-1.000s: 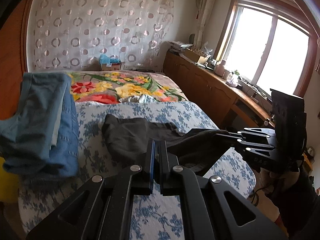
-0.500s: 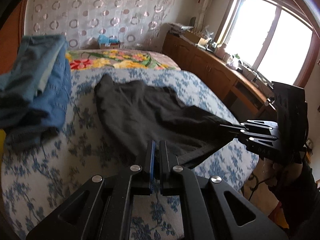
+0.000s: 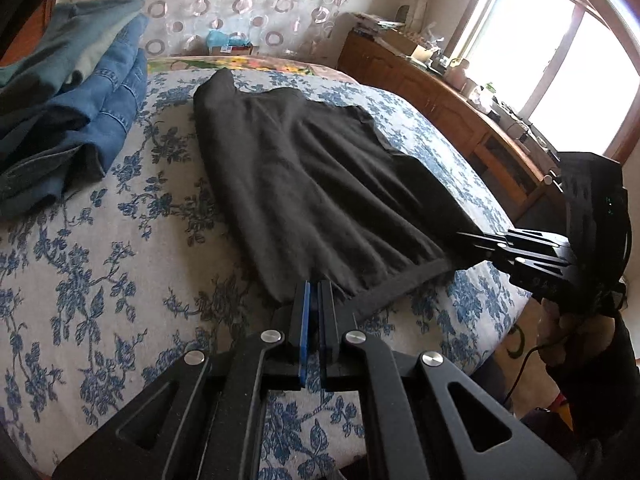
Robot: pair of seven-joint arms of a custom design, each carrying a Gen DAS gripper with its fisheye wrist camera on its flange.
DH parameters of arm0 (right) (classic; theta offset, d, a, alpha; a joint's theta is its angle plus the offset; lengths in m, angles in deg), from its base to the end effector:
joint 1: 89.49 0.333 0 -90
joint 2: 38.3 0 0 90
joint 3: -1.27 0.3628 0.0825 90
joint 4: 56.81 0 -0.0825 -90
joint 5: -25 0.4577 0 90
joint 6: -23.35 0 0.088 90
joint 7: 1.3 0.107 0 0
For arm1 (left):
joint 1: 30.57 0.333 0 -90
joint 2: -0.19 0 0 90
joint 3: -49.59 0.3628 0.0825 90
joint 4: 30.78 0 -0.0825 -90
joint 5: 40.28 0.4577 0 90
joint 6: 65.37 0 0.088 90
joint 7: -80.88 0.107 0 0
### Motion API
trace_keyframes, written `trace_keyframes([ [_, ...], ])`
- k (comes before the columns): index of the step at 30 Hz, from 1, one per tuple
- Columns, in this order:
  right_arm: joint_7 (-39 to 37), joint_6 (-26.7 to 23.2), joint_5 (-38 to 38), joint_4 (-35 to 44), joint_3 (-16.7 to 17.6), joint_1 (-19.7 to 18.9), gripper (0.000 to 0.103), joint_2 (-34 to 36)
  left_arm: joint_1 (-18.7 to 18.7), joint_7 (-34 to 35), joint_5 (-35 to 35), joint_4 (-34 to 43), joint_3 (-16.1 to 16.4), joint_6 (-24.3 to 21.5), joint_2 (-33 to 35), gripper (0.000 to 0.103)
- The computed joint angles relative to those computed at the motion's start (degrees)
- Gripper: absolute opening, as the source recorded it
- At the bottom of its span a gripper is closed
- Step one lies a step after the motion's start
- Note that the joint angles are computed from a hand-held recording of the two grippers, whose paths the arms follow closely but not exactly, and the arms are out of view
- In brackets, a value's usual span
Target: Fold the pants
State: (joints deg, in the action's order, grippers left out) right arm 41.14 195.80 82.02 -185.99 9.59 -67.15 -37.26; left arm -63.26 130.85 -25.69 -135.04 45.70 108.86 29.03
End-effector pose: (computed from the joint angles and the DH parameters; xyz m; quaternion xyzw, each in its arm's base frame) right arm 0.5539 0.2567 0.4161 -0.7721 0.5011 -0.1169 0.3731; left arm 0.6131 -0.4709 0.3354 -0.6055 0.7132 -0.3432 0.0832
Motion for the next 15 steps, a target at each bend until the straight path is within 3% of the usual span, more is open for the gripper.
trace_keyframes([
  [8,-1.3,-0.3,2.6,0.2,0.1,0.1,0.006,0.5,-5.7,-8.3,5.6,0.3,7.1,-2.8,-0.3,0.006],
  [9,-0.8,-0.3,2.1,0.3,0.1,0.0,0.006,0.6,-6.2,-9.7,6.7,0.3,7.8,-3.4,-0.4,0.015],
  [10,-0.9,-0.3,2.1,0.3,0.2,-0.1,0.006,0.6,-6.2,-10.8,7.7,0.1,7.9,-3.4,-0.6,0.027],
  [11,-0.2,-0.4,1.3,0.4,0.1,-0.1,0.006,0.6,-6.0,-11.9,8.3,-0.1,7.9,-3.2,-0.7,0.031],
  [15,0.7,-0.9,0.4,0.6,0.2,-0.4,0.007,0.9,-3.6,-12.3,9.1,0.0,5.1,-3.9,-0.5,0.033],
])
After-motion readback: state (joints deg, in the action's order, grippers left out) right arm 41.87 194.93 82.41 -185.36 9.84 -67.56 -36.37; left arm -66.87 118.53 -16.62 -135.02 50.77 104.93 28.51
